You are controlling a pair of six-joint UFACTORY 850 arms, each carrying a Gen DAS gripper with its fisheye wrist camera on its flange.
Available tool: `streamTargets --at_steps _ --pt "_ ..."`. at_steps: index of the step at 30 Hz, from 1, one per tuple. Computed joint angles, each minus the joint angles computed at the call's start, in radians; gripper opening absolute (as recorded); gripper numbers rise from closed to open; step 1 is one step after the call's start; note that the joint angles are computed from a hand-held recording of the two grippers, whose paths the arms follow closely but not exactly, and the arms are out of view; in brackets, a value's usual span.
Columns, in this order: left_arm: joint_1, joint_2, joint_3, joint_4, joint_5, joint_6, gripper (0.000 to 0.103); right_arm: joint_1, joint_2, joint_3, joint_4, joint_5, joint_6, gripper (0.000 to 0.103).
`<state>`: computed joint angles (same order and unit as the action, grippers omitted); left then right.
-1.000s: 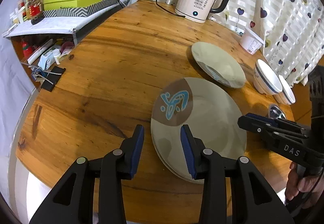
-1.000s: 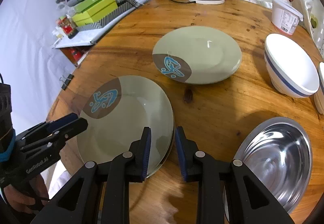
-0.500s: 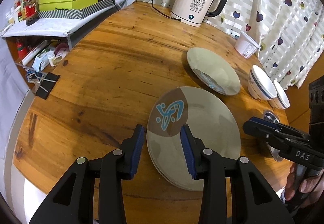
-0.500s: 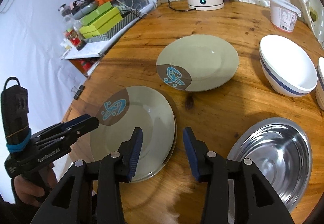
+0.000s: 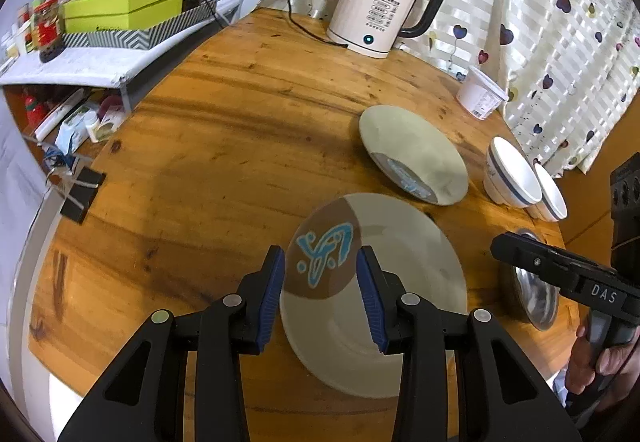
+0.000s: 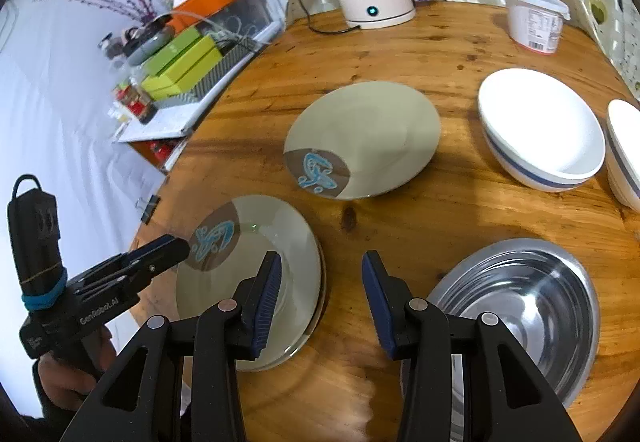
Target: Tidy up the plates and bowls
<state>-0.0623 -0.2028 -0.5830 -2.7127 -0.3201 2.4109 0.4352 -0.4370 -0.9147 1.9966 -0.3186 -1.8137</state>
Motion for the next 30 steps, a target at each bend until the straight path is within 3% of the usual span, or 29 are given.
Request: streamTargets --at_steps 12,30 --pt "0.015 -0.044 -0.086 0.259 0.008 -0.219 0.039 -0.02 -0.013 -0.038 0.0 0.013 0.086 0.042" --pt "0.024 -0.198 -0.301 0.748 0.016 -0.654 0.039 -0.054 -0.097 -0.151 -0.194 0.032 0.383 0.042"
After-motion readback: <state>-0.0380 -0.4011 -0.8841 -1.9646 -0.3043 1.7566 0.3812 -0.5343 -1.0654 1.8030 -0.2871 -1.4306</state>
